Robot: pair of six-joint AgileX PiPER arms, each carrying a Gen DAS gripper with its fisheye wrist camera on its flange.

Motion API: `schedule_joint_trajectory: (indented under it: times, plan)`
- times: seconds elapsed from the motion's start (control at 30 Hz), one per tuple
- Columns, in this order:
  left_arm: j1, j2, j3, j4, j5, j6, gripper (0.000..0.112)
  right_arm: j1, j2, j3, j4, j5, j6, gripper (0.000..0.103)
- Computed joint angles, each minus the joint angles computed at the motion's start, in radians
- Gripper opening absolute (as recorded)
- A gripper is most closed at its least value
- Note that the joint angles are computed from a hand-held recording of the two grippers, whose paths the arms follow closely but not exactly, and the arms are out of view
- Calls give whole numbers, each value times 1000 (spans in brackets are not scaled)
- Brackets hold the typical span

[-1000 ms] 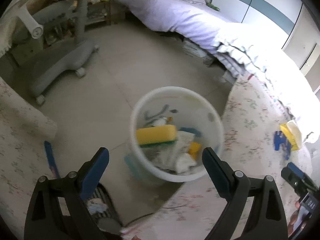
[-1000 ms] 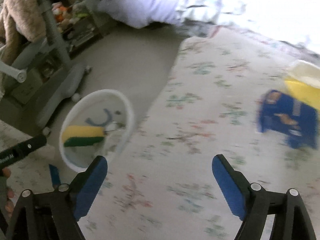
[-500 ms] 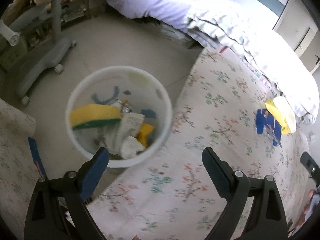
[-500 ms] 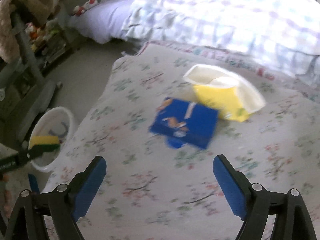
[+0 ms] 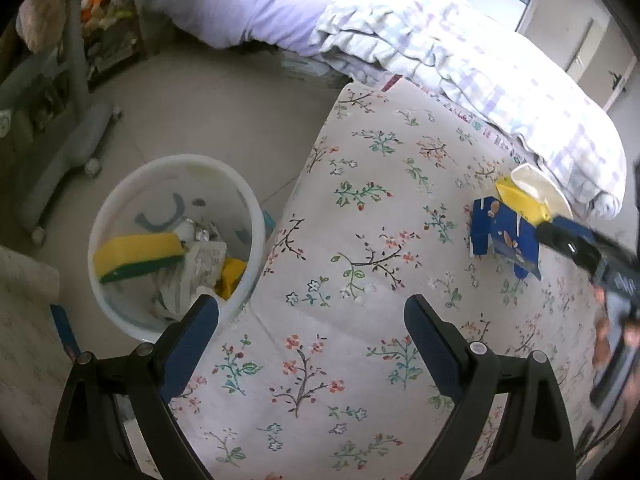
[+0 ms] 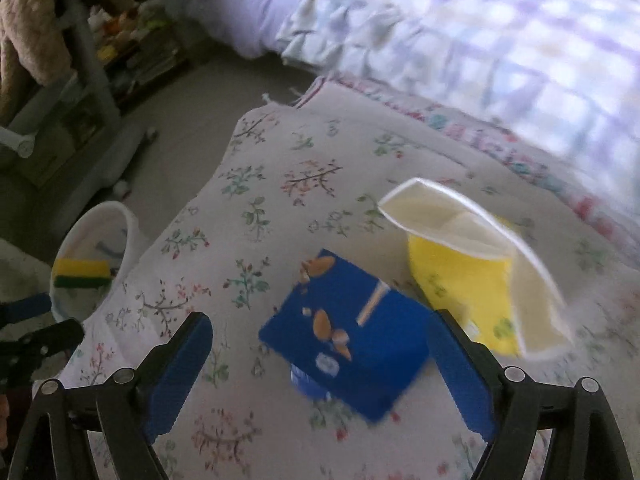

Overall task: Collect trash
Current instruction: 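Move both open tools back over the blue box and yellow cup, then grasp the blue almond-printed box with the right tool while the left tool grasps the yellow paper cup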

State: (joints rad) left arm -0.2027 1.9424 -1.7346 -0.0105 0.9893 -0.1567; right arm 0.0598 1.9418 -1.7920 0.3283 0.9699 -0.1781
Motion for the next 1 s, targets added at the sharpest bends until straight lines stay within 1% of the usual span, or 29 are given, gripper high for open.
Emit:
schedule_joint_trajectory:
  times: [0.23, 0.37, 0.47, 0.6, 0.7, 0.73, 0.77, 0.83, 0.93, 1.0]
  plan:
    - [14, 3, 5, 20, 20, 39, 95, -34, 127, -115, 49, 39, -45, 91]
    - [26, 11, -2, 18, 31, 44, 95, -41, 153, -134, 67, 91, -91, 91]
    - [32, 4, 6, 16, 27, 46, 95, -31, 140, -112, 62, 117, -131, 91]
    - [35, -14, 33, 9, 16, 58, 95, 11, 101, -53, -6, 114, -137, 91]
    - [37, -27, 52, 8, 8, 65, 96, 81, 69, 6, -163, 83, -64, 90]
    - [39, -31, 56, 8, 6, 66, 95, 100, 62, 24, -211, 68, -37, 82]
    - [38, -33, 57, 9, 3, 65, 96, 120, 52, 47, -264, 52, -1, 69]
    - [42, -43, 65, 5, -5, 62, 95, 142, 29, 89, -335, 28, 70, 67]
    - [53, -61, 72, -39, -14, 80, 95, 145, -37, 148, -377, 2, 128, 51]
    - [49, -68, 70, -51, -17, 89, 95, 132, -94, 189, -372, -7, 163, 51]
